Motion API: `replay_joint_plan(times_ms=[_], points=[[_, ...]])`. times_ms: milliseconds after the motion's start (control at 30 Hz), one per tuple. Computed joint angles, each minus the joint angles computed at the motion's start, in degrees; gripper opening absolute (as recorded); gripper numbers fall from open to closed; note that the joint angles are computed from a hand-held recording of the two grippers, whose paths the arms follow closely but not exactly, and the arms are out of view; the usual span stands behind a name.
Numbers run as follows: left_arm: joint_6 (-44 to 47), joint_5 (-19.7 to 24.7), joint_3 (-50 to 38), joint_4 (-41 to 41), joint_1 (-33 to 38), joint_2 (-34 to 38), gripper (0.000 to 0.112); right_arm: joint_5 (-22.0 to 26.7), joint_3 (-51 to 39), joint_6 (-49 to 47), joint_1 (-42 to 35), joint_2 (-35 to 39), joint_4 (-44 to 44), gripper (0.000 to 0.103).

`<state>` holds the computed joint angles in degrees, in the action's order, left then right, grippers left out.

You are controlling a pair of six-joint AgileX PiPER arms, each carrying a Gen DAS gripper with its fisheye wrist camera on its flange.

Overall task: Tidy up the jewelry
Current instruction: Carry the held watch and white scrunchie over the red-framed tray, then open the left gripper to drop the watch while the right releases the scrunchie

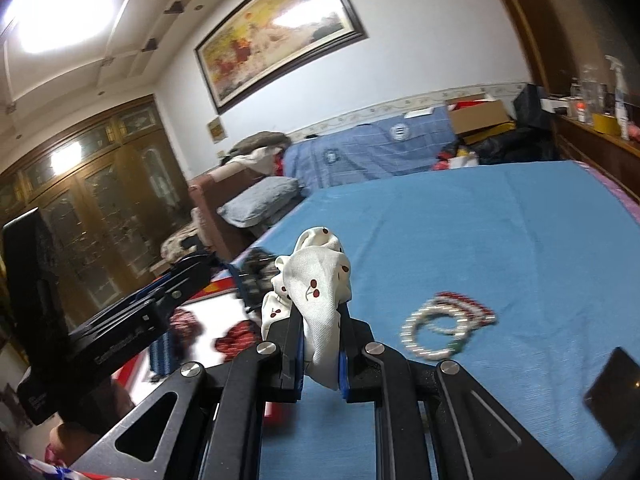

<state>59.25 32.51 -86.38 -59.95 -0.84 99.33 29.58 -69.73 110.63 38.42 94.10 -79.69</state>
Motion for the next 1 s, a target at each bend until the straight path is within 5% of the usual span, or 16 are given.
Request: replay_joint_plan(times_ms=[367, 733, 1000], points=[[-10.03, 0.27, -5.87, 8.58, 7.48, 6.42, 0.042, -6.44, -15.33, -20.06, 1.85, 12.92, 17.20, 0.014], [-19.00, 0.93, -10.71, 16.39, 7.18, 11.77, 0.042, -6.23, -26.22, -48.71, 0.61, 22.02, 43.68, 0.014], [-21.81, 0.46, -11.03, 19.38, 6.46, 12.27, 0.043, -4.28, -30.75, -58.20, 0.22, 25.89, 53.82, 0.014]])
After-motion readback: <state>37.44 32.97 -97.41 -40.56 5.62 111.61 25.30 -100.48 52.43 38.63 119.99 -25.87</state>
